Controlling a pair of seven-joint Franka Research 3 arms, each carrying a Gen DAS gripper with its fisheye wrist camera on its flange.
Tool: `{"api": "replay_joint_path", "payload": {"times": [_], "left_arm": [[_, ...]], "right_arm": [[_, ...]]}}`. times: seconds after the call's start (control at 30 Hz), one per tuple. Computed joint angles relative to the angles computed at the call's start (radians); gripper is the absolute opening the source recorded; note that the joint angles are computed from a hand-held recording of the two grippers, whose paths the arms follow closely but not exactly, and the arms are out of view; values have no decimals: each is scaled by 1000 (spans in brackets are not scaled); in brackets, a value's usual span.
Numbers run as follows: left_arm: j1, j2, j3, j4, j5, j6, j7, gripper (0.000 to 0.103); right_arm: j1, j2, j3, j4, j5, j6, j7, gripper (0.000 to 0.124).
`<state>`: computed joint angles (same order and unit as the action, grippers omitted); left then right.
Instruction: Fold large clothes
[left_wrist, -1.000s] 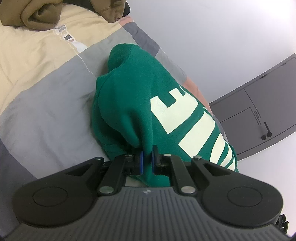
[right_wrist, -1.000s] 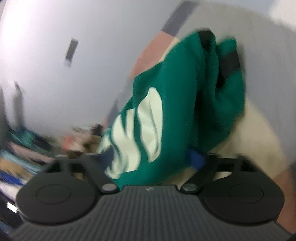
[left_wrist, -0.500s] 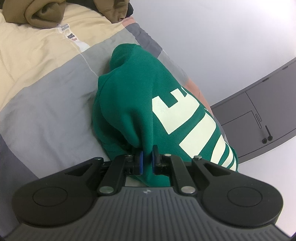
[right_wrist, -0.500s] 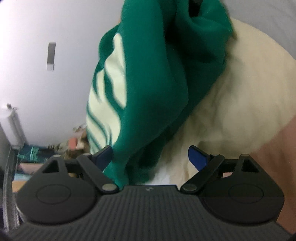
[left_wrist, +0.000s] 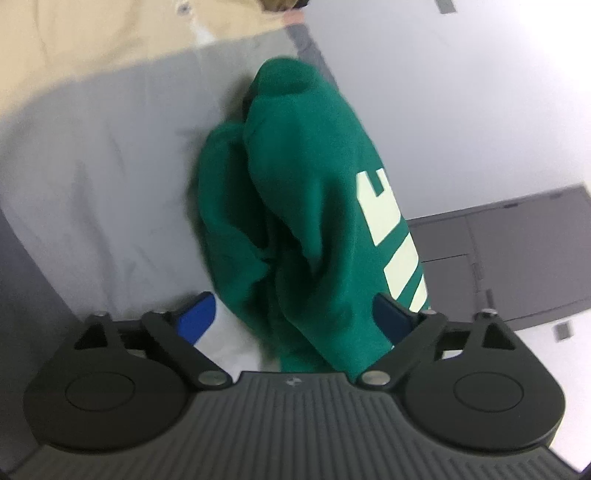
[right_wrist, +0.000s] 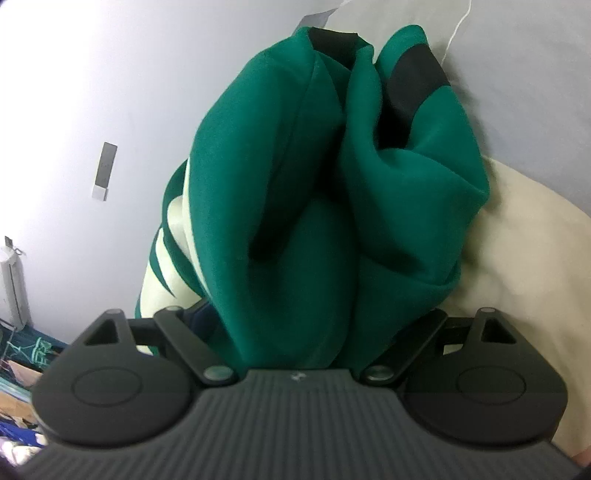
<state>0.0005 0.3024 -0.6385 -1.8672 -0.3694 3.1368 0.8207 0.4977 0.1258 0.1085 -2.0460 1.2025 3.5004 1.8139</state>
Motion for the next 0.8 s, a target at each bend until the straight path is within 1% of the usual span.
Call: {"api": "replay_joint_path", "payload": {"times": [0.03,0.07,0.1,0.13,0.23,0.27,0.3,0.33,0.37,0.4,0.43,0.47,0.53,0.6,0.67,0.7,0.73,0.77,0.8], "left_arm": [[-10,7,19,-2,36,9,-71,98],[-52,11,73,-4,84,26,-155,98],[-73,21,97,-1,76,47,-168,99],[-82,32,102,7,38,58,-138,99],[-8,89,13,16,53,152,-153,101],[2,105,-1,21,68,187,-161,101],[1,116,-2,25,81,214,-172,101],[15,132,-19,26,98,249,-186,101],[38,155,-48,28,123,288,-201,101],[53,176,-65,35,149,310,-214,101],[52,193,-64,52,164,312,-228,101],[40,202,-50,68,172,303,-238,101],[5,224,-7,114,196,274,-244,101],[-9,225,19,133,220,244,-261,100],[-53,217,71,143,235,236,-274,100],[-67,208,91,141,246,224,-280,97],[-102,192,136,140,256,199,-293,94],[-139,177,183,148,257,156,-294,86],[-140,170,195,144,275,141,-302,79]], "right_arm": [[2,1,0,-1,0,4,-4,90],[9,-2,-1,3,20,6,-25,90],[4,-4,4,-4,4,8,-9,90],[-1,-6,9,-12,-16,11,10,90],[12,4,4,7,26,16,-39,89],[10,2,10,-4,13,22,-28,89],[11,4,10,0,21,21,-39,88],[5,2,15,-10,-3,23,-19,88],[9,17,10,11,8,21,-36,88],[11,21,8,16,10,23,-43,88],[25,36,1,44,48,26,-88,88],[24,38,3,46,46,29,-92,88],[23,36,3,50,51,28,-110,89],[-10,25,21,19,-43,20,-9,89],[-43,10,38,-22,-144,36,145,89],[-53,5,41,-37,-182,47,206,89],[-69,-2,47,-57,-244,61,284,90],[-89,-6,52,-77,-316,69,367,90],[-98,-5,50,-84,-358,71,414,92]]}}
